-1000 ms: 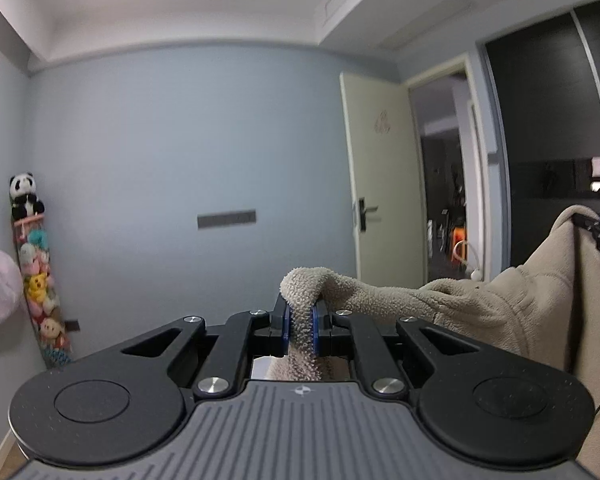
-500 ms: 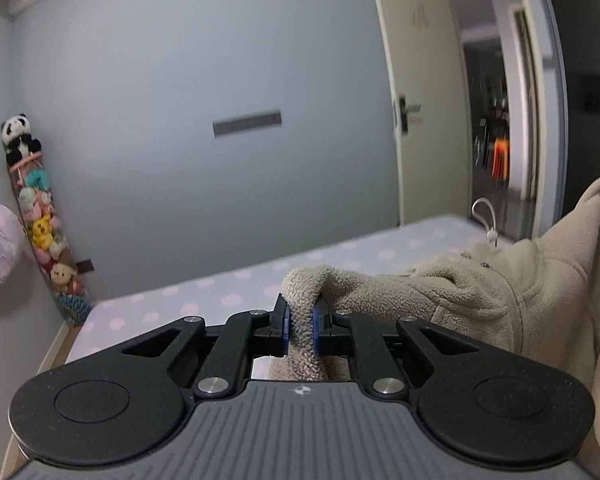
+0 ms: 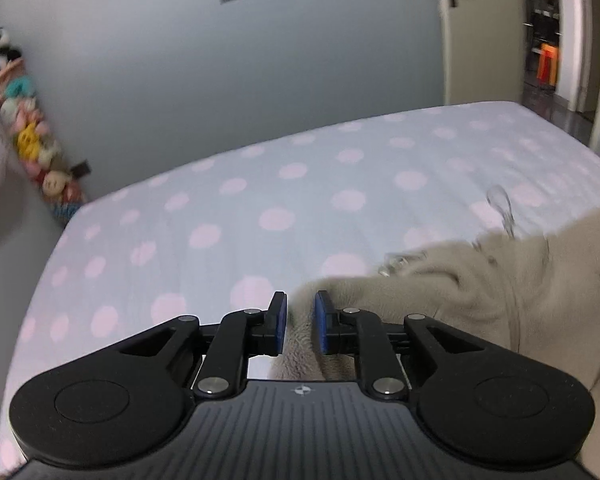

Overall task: Fold clothes
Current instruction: 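Grasp the hoodie body with the left gripper while the right gripper grasps it, lift, then lower the hoodie onto the bed and open both grippers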

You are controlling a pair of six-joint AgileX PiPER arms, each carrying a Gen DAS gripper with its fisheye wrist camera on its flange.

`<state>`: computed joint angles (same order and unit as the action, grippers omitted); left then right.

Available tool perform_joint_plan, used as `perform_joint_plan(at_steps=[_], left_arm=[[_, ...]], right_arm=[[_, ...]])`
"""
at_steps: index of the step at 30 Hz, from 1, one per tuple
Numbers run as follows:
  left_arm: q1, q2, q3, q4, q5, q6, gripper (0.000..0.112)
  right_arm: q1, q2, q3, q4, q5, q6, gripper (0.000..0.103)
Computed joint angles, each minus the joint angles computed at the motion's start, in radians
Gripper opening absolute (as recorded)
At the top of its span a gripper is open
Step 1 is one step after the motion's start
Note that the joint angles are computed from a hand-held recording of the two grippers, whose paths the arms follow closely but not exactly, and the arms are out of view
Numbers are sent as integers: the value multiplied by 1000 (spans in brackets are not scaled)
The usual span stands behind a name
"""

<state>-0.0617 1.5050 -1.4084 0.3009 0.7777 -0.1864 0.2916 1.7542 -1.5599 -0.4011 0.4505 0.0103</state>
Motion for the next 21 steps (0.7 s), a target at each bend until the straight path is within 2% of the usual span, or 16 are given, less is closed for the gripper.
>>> perform_joint_plan(at_steps=[2,3,5,7,8,9,11,14,17,21], left_arm=[[23,11,10,-35,-7,11,19],[30,16,8,-54,-2,21,19],[44,15,17,-79,-5,44,19],[45,-6,37,-106,0,60,22],[45,-19,47,-119,5,68,22],[51,-30,54,-139,12,84,24],[68,-81,92,-183,34,132,28],[68,-209,188,-187,80,171,41],[65,-370,304,-189,129,188,44],[39,-575,413,-171,240,140,45]], right_arm=[[4,33,-6,-4,20,10,43],[6,37,0,3,27,6,43],[22,23,31,-80,37,80,46],[30,2,64,-169,34,164,57],[34,-12,72,-188,46,188,67],[34,-32,75,-178,63,185,69],[26,-64,64,-120,100,139,69],[5,-147,113,-39,130,68,69],[-40,-296,284,91,119,-18,70],[-131,-524,538,313,131,-205,70]])
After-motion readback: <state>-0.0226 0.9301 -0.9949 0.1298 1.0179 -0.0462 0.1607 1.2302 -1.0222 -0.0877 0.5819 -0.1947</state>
